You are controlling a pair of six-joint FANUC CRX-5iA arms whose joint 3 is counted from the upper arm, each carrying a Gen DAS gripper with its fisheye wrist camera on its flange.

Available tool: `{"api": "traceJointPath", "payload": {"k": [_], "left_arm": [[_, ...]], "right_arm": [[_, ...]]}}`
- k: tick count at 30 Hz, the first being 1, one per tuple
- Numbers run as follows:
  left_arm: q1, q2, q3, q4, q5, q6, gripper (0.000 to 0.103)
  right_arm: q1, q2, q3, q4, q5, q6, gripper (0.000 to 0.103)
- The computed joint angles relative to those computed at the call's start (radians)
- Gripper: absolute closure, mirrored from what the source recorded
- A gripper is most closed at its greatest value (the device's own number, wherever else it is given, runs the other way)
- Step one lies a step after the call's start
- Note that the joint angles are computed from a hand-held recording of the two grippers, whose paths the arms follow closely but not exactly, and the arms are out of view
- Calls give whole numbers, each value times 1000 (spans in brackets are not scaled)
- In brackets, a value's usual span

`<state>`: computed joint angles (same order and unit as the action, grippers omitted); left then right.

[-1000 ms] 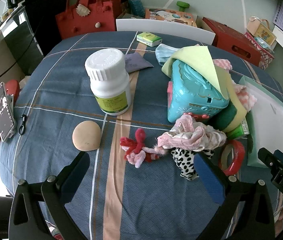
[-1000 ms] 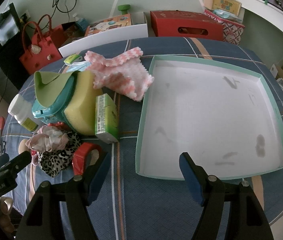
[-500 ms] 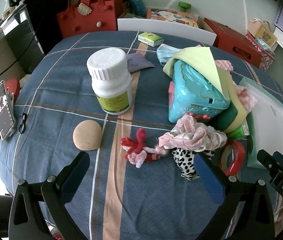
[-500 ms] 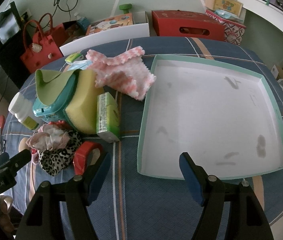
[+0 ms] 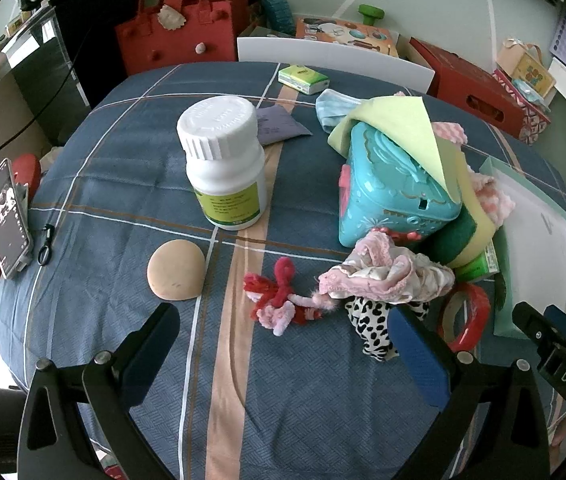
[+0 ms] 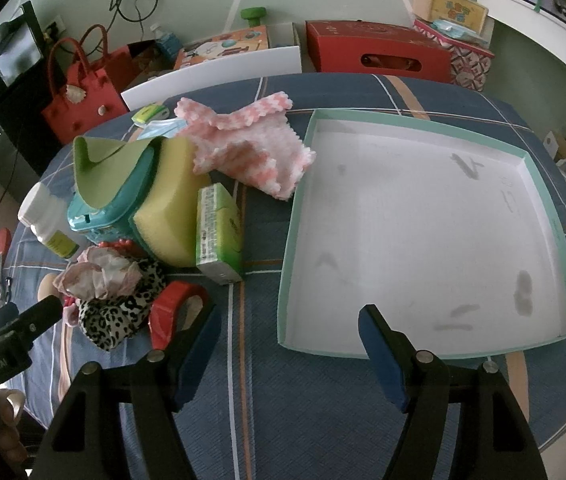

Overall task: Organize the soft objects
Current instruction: 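Grasp the pink lace cloth with the left gripper while the right gripper grasps the red tape roll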

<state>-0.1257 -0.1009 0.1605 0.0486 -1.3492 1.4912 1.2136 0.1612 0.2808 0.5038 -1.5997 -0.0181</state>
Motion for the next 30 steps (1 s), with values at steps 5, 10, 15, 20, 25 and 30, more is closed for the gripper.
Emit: {"api": "traceJointPath", "payload": {"k": [5,10,15,20,25,30], "left_arm": [[10,-5,-4,3,8,10,0],[37,-39,-60,73,91,-1,0],[25,-62,-88,71,164,-21,0],[-4,-15,-37,58,108,-11,0],[-28,30,-13,63,77,-2,0],[-38,46,-7,58,73,16,4]], "right_arm": [[7,7,6,8,15,2,28],[11,22,22,15,58,45,28],[11,38,37,5,116,89,28],[7,55,51,-7,154,122,28],[-8,64,52,-47,170,128,28],[-20,56,33,-59,191,111,29]]}}
